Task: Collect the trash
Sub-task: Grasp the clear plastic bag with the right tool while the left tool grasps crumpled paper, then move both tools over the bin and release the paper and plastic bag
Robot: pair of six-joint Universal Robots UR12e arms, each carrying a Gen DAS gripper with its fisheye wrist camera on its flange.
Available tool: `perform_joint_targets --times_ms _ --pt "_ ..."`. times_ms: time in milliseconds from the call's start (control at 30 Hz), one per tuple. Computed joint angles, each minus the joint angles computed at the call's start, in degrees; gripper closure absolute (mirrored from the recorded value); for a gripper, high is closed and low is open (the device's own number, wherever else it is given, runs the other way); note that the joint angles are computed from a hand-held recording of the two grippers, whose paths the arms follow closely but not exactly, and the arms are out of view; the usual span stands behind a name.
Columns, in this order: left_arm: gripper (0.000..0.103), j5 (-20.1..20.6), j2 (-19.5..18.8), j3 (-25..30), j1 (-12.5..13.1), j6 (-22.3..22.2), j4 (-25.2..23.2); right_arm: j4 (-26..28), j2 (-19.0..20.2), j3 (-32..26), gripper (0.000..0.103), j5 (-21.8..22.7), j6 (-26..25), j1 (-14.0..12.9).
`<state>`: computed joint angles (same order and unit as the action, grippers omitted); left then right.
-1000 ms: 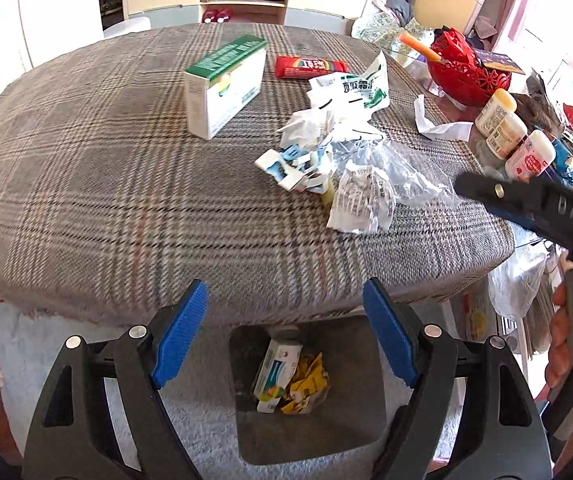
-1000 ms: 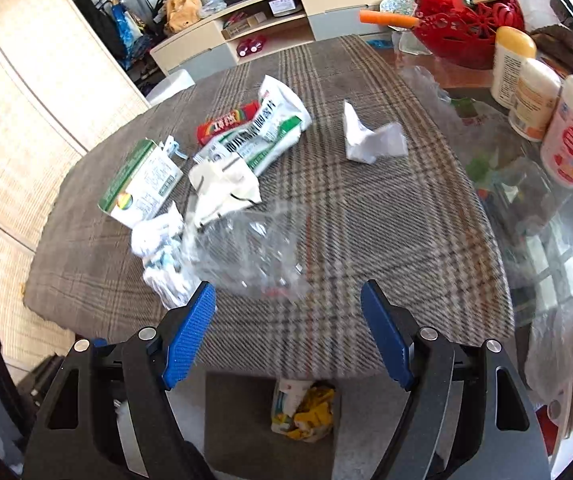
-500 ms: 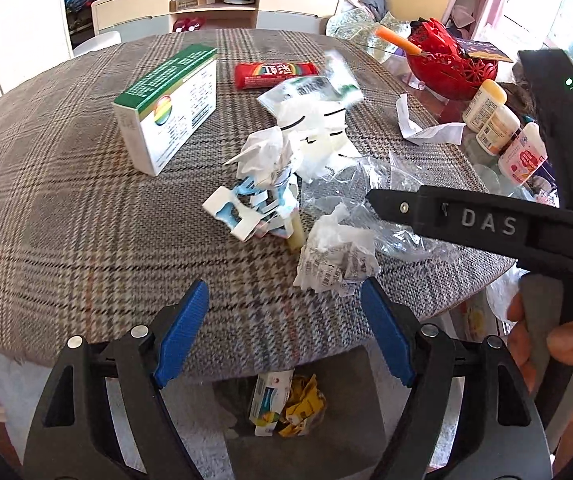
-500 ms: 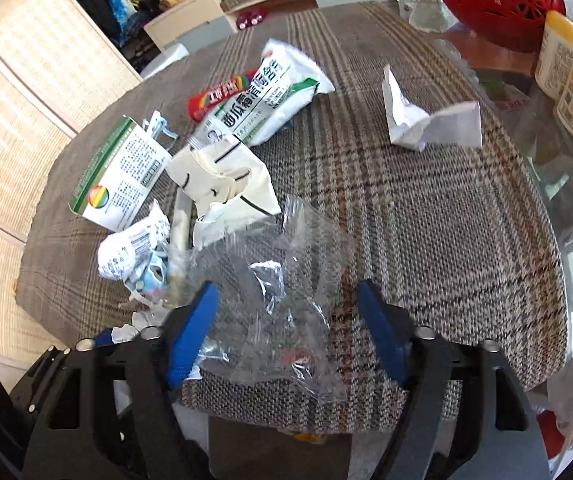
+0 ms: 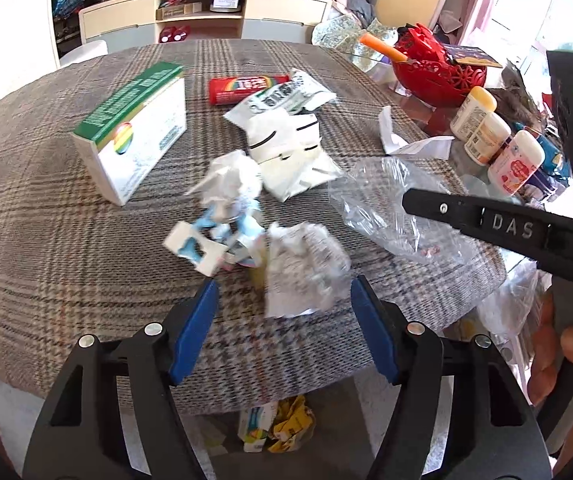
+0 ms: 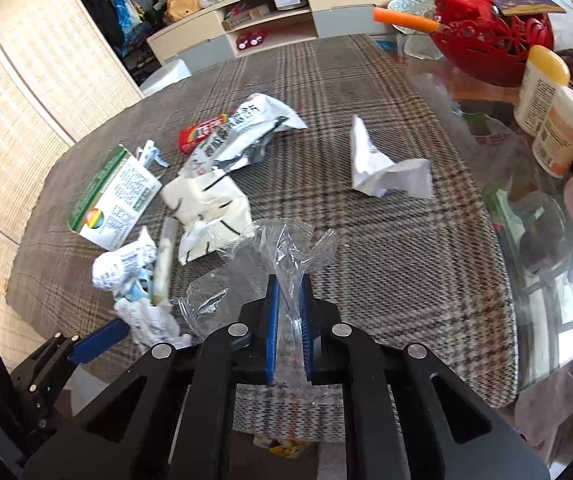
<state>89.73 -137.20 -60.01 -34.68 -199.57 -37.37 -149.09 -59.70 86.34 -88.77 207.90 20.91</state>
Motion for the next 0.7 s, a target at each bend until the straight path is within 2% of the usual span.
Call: perform_joint_targets --times_ms 100,133,167,267,500,700 --pt "0.039 0.00 -0.83 1.36 -0.25 0.50 -0.32 0.32 -0.69 0.86 0.092 -0.46 -0.93 -0.20" --pt "0.043 0.18 -1.03 1.66 -0.29 0.64 -0.45 0.29 -0.93 1.15 0.093 -0.69 -1.27 -0.23" --pt "0.054 -0.14 -1.35 2.18 -0.27 0.66 -0.96 0.07 -1.21 1.55 0.093 -0.86 -1.47 -0.31" --pt "0.071 -0.93 -1.64 2.45 -0.24 0.23 -1.19 -0.54 -1.81 2.59 0.093 -0.58 -1.49 -0.65" --pt "0.078 -0.97 0.62 -0.91 -0.56 -0.11 0.78 -1.50 -3.18 4.61 0.094 0.05 -1.40 -0.92" --pt "0.079 -0.64 4.94 -7.88 -1.31 -1.55 4.70 -5.05 -5.91 8.38 0.095 0.10 0.00 0.37"
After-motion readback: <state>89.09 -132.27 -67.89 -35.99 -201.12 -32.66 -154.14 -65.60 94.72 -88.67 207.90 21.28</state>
